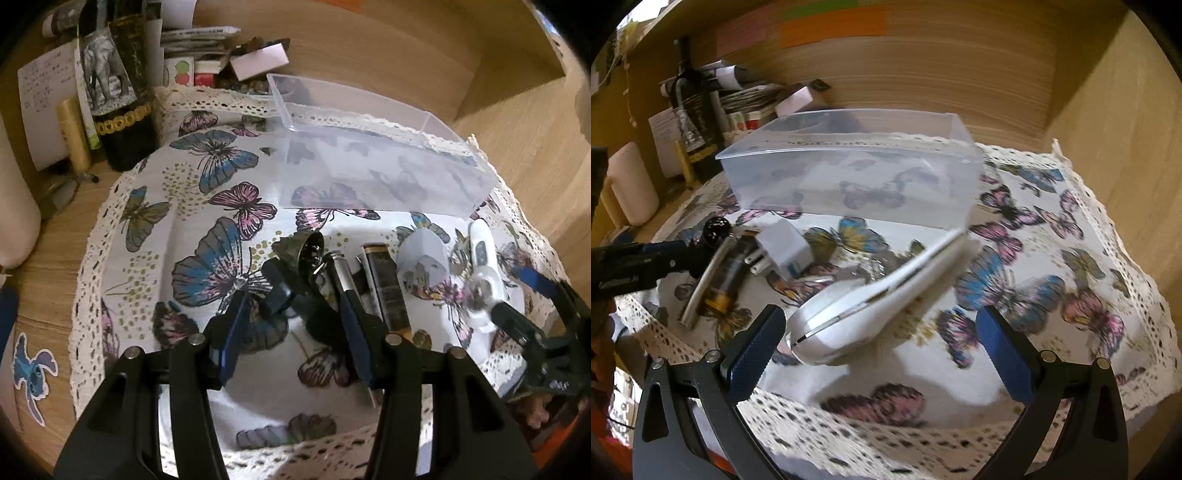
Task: Organize rigid objects
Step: 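Grasp the white hair trimmer with the right tool while the left tool grasps a small black item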
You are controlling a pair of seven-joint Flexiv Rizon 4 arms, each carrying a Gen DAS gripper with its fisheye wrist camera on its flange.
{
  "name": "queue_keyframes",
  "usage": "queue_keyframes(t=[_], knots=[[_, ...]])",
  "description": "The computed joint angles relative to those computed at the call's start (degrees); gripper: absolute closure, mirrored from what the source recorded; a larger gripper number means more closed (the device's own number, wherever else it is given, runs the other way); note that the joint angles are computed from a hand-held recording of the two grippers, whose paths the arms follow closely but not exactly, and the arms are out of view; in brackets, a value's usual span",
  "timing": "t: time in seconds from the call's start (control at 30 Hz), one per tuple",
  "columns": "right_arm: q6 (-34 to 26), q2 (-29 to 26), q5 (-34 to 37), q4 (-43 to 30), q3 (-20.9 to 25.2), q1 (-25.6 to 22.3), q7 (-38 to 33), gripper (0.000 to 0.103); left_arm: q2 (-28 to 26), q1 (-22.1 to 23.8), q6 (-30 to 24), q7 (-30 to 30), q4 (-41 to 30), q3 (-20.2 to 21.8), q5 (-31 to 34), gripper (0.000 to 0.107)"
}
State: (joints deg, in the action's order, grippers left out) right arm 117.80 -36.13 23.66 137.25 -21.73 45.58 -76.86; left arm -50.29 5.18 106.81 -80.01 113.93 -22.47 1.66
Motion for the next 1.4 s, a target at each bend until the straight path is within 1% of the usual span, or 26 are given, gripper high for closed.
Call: queue_keyframes(t=[0.07,0.13,0.27,0.37,0.43,0.47,0.53,0.57,0.6,0.63,0.67,0.7,0.73,0.77,0.8,0.83,0.9,0.93,1.03,1.1,1.17,1.23,1.3,1.33,1.37,1.4], knots=[[0.7,0.1,0.4,0.6,0.4,-0.4,0.1,0.001,-0.1,-1.5,0.0,-0.3,-0.7,1.5,-0.8,0.056],[1.1,0.3,0.8,1.3,0.5,-0.7,0.0,0.001,-0.2,-1.1,0.3,-0.2,-0.4,1.3,-0.5,0.056],[1.3,1.1,1.4,2.4,0.5,-1.5,-0.2,0.002,0.9,-1.3,2.3,0.0,1.4,2.7,0.5,0.058],[1.9,2.0,0.9,2.9,2.0,-3.8,-0.2,0.003,1.8,-1.7,3.4,0.0,2.6,4.0,0.9,0.059],[2.2,2.2,0.5,2.9,3.2,-5.1,-0.2,0.007,2.2,-2.1,3.7,-0.1,2.9,4.6,1.0,0.059],[2.7,2.3,-0.7,2.6,5.3,-7.3,0.1,0.010,2.1,-2.2,3.6,-0.1,2.8,4.6,1.0,0.059],[3.2,2.2,-2.2,2.0,8.2,-10.2,0.5,0.016,1.8,-2.4,2.9,-0.3,2.3,4.5,0.6,0.059],[3.6,1.7,-2.8,1.7,8.8,-10.8,0.1,0.024,1.6,-2.5,2.7,-0.4,2.0,4.4,0.5,0.059],[2.3,1.3,-2.4,1.0,8.2,-10.1,0.0,0.031,1.4,-2.4,2.3,-0.5,1.6,4.2,0.3,0.059],[1.5,1.0,-3.0,0.4,8.7,-10.8,0.3,0.034,1.1,-2.1,1.7,-0.5,1.2,3.7,0.1,0.059],[1.1,0.9,-4.4,-0.2,10.5,-13.0,0.9,0.038,0.8,-1.7,1.1,-0.6,0.9,3.1,0.0,0.059],[1.1,0.7,-6.0,-0.6,12.1,-15.0,2.1,0.038,0.7,-1.6,0.6,-0.8,0.5,2.8,-0.3,0.059],[1.4,0.4,-6.0,-1.1,12.6,-15.3,2.3,0.038,0.5,-1.7,0.4,-0.9,0.3,2.7,-0.6,0.059],[1.8,0.1,-5.9,-1.3,12.2,-14.9,2.4,0.038,0.5,-2.0,0.3,-1.0,0.0,2.9,-0.9,0.059],[2.1,0.0,-6.0,-1.4,12.2,-14.8,2.4,0.041,0.3,-2.5,0.4,-1.2,-0.3,3.2,-1.2,0.059],[2.3,-0.2,-6.2,-1.6,12.2,-14.8,2.3,0.045,0.2,-3.0,0.7,-1.2,-0.5,3.6,-1.4,0.059],[1.5,-0.8,-5.2,-2.0,10.4,-12.7,2.1,0.054,0.1,-5.2,1.3,-1.4,-1.0,5.5,-2.2,0.059],[1.6,-1.3,-4.6,-2.0,9.5,-11.5,1.9,0.054,0.1,-6.4,1.8,-1.5,-1.2,6.5,-2.6,0.059],[3.3,-1.8,-3.9,-1.5,9.3,-11.1,1.5,0.057,0.0,-9.6,2.4,-1.7,-1.9,9.3,-4.1,0.059],[4.5,-2.0,-2.6,-0.9,8.9,-10.3,1.2,0.060,0.0,-9.1,1.8,-1.8,-2.1,8.6,-4.2,0.059],[5.4,-2.0,-1.3,-0.2,8.5,-9.7,0.9,0.063,-0.2,-6.6,1.0,-2.4,-2.1,6.1,-3.8,0.059],[6.5,-1.7,-0.1,0.5,8.7,-9.9,0.9,0.064,-0.4,-5.4,0.4,-2.8,-2.4,4.7,-3.7,0.059],[7.4,-1.2,0.9,1.1,8.9,-10.2,0.8,0.067,-0.6,-4.8,0.0,-3.1,-2.7,4.0,-3.8,0.064],[7.9,-1.0,1.8,1.4,8.5,-9.8,0.6,0.067,-0.7,-4.9,-0.2,-3.2,-3.0,4.0,-3.8,0.074],[8.4,-0.9,2.3,1.5,8.4,-9.9,0.4,0.068,-0.8,-5.1,-0.5,-3.1,-3.3,4.2,-3.9,0.081],[9.1,-0.7,3.0,1.8,8.2,-9.7,0.1,0.069,-1.0,-4.4,-0.7,-2.9,-3.4,3.5,-3.5,0.081]])
